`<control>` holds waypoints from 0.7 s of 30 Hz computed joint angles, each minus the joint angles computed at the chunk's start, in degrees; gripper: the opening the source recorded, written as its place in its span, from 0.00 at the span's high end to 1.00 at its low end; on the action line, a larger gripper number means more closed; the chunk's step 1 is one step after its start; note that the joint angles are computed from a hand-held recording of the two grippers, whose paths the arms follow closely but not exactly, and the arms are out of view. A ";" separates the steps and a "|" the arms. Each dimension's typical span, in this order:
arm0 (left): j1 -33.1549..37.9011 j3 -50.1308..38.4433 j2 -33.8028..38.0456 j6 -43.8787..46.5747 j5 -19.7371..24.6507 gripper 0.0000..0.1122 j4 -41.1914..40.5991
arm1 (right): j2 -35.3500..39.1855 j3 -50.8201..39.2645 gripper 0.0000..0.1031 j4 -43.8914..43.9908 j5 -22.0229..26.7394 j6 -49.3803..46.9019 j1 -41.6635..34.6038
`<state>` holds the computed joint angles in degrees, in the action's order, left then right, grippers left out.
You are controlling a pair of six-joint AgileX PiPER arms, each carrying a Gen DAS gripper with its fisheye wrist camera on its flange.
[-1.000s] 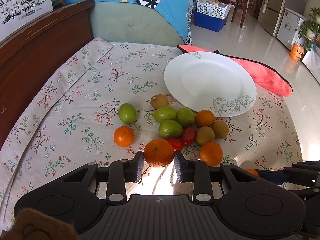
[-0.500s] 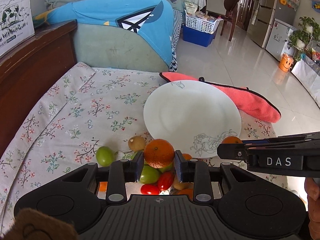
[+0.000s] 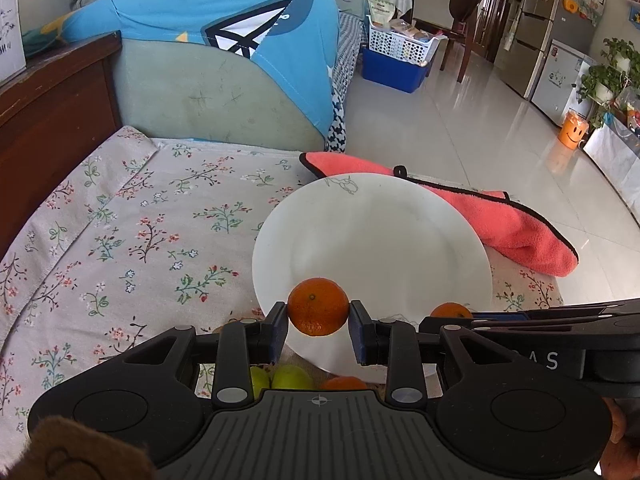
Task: Organize fruits
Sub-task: 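Carry the held mandarins in both grippers over the white plate, then open both grippers to set the mandarins on the plate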
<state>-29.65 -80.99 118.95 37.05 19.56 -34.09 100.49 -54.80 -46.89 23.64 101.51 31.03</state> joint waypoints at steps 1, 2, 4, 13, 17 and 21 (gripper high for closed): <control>-0.30 -0.46 0.37 -1.55 -0.20 0.73 1.30 | 0.35 -0.18 0.70 0.23 -0.13 -0.06 -0.31; -0.50 -0.96 0.77 -2.86 -0.29 0.73 2.37 | 0.71 -0.39 0.70 0.37 -0.03 0.11 -0.55; -0.48 -2.00 1.59 -3.73 0.28 0.73 2.45 | 1.16 -0.50 0.70 0.50 -0.41 0.20 -1.16; -1.05 -4.50 3.61 -8.45 1.55 0.73 6.76 | 2.63 -0.21 0.70 -0.49 -2.76 2.22 -3.36; -1.36 -4.55 3.73 -10.74 0.87 0.72 8.86 | 2.88 -0.38 0.68 -0.15 -3.46 1.94 -3.77; -1.24 -3.98 2.76 -12.26 0.74 0.63 9.84 | 2.27 0.37 0.67 -0.38 -4.58 3.59 -4.22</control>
<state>-30.89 -84.97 121.71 24.79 20.31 -24.25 102.76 -54.44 -47.27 19.06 105.10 26.81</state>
